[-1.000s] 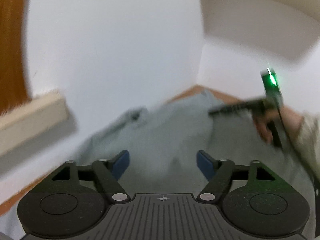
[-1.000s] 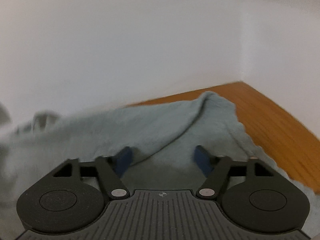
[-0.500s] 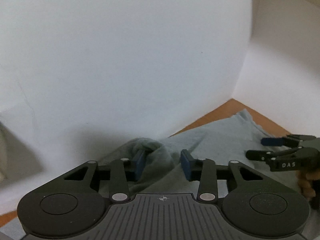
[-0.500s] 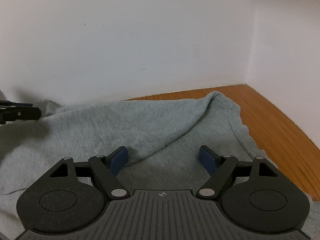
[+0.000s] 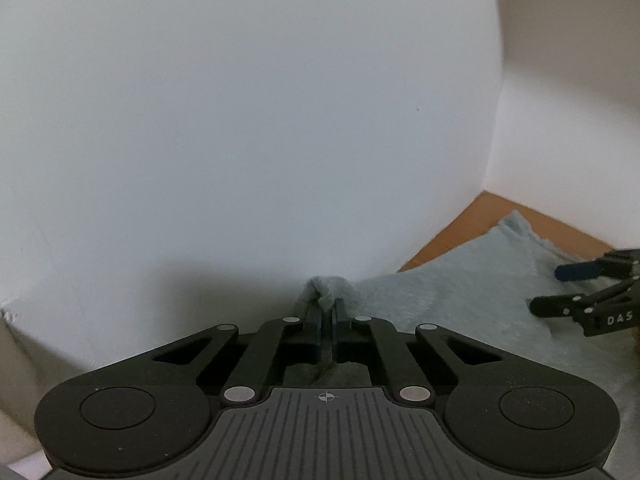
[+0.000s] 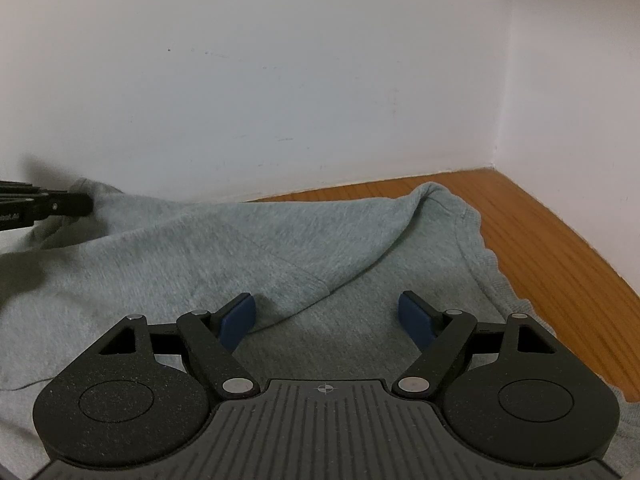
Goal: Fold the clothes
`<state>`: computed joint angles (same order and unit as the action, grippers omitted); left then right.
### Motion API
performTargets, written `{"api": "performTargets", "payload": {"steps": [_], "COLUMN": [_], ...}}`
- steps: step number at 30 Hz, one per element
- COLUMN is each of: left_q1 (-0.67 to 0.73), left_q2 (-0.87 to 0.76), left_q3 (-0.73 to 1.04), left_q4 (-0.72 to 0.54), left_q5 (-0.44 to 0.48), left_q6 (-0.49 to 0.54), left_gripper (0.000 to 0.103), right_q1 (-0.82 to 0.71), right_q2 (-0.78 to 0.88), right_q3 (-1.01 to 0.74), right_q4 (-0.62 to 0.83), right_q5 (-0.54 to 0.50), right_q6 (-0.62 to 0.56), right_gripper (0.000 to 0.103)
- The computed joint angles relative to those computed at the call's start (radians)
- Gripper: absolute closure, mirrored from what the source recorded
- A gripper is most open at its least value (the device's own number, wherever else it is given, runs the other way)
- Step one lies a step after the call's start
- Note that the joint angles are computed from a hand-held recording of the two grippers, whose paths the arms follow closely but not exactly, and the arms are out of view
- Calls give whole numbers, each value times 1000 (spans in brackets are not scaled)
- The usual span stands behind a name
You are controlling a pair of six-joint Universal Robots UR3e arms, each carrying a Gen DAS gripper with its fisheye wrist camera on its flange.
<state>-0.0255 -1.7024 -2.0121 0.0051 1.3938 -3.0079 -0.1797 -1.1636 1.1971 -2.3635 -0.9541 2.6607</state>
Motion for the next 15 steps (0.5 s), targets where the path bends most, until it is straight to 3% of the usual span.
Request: {"api": "performTargets", "payload": {"steps": [2, 7, 9, 14, 15], "left_q1": [-34, -69, -80, -21, -16], "left_q2": [-30, -35, -15, 175, 206], "left_q3": [-8, -18, -36, -217, -247], "left_q4": [82, 105, 109, 108, 102], "left_q5": [47, 103, 120, 26, 7], "left_q6": [13, 51, 42, 79, 98], "left_gripper": [98, 92, 84, 54, 52], "right_q1": [1, 2, 3, 2, 2], "right_q2": [-1, -3, -5, -4, -4], "right_q3": [3, 7, 10, 9, 9], "right_q4": [-7, -10, -12, -11, -11], "right_q5": [-5, -8, -10, -8, -8], "right_q6": [7, 6, 4, 2, 2], "right_gripper": [25, 25, 25, 25, 25]}}
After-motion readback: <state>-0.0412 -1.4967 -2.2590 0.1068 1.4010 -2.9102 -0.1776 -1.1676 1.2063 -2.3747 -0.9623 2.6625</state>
